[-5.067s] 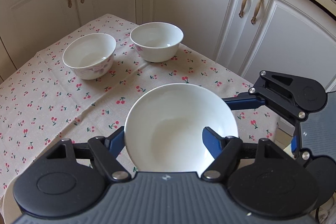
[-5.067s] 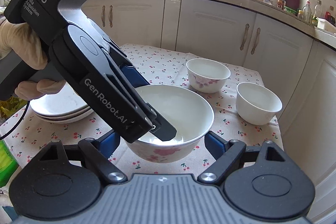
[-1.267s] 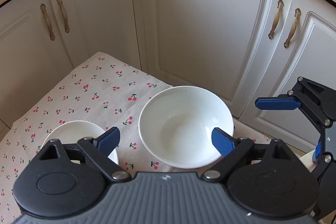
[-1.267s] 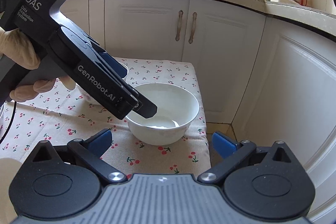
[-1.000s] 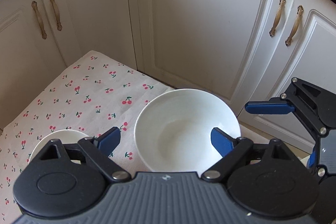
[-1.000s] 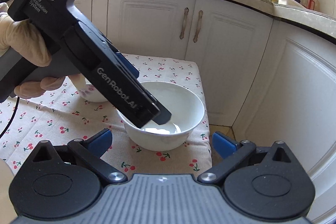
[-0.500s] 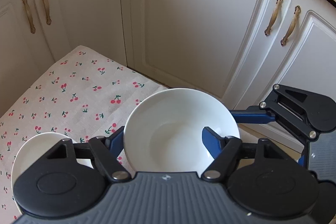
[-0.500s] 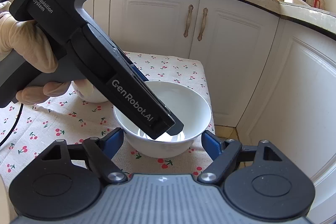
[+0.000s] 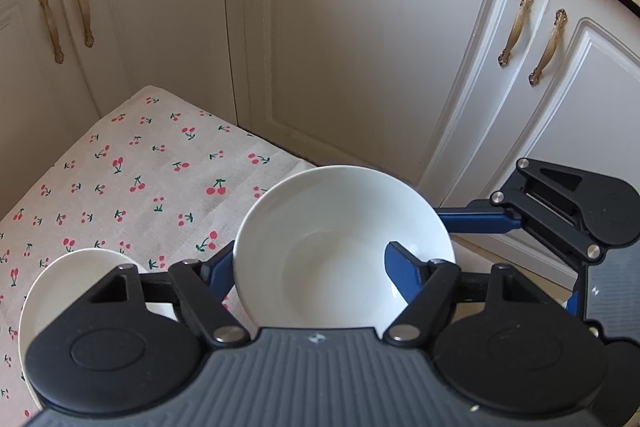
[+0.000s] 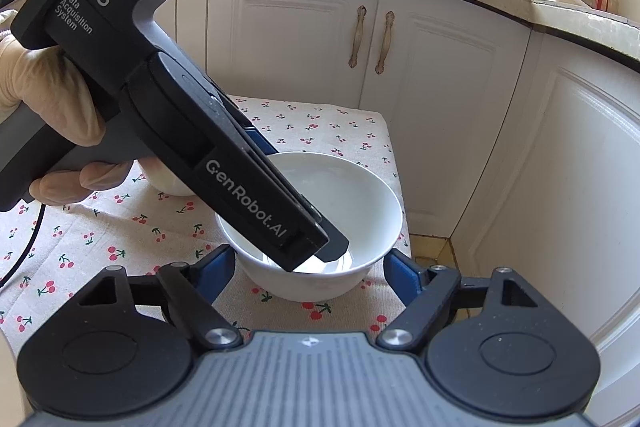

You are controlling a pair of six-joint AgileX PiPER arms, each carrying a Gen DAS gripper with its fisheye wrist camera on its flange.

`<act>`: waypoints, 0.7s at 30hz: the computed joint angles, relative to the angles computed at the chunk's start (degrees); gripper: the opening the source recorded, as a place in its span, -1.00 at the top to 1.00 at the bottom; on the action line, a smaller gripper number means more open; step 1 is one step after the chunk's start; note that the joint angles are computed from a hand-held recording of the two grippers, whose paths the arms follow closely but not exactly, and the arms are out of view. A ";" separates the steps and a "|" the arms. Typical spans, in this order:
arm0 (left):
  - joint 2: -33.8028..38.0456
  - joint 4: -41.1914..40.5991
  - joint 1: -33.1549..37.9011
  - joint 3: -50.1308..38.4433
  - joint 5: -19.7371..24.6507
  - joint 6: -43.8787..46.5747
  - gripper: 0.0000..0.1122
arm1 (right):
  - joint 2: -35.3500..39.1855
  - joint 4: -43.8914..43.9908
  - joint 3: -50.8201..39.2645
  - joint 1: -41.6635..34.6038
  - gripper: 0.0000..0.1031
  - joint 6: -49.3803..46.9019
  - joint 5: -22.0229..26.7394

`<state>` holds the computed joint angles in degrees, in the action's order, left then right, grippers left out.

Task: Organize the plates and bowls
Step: 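Lower the held bowl into the other white bowl with the left gripper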

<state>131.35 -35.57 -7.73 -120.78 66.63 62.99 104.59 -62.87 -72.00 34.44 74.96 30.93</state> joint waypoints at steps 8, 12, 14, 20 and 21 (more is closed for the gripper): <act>-4.91 -0.95 0.40 6.84 -1.72 1.53 -0.35 | -1.62 2.75 -0.26 0.78 -0.64 -3.33 1.15; -8.87 -2.01 1.22 11.65 -2.46 2.93 -0.35 | -3.30 3.51 -0.03 2.11 -0.64 -4.04 2.56; -11.19 -2.76 1.82 14.47 -2.90 4.11 -0.35 | -4.21 3.73 0.21 2.83 -0.65 -4.09 3.16; -18.42 -4.52 3.86 22.71 -3.52 7.56 -0.35 | -7.25 4.20 1.06 6.59 -0.65 -3.89 6.46; -19.38 -4.82 4.21 23.79 -3.46 7.92 -0.35 | -7.73 4.35 1.13 7.27 -0.65 -3.88 7.03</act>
<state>111.97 -40.39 -3.53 -96.98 63.17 70.91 96.86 -58.52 -70.88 41.71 71.08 37.95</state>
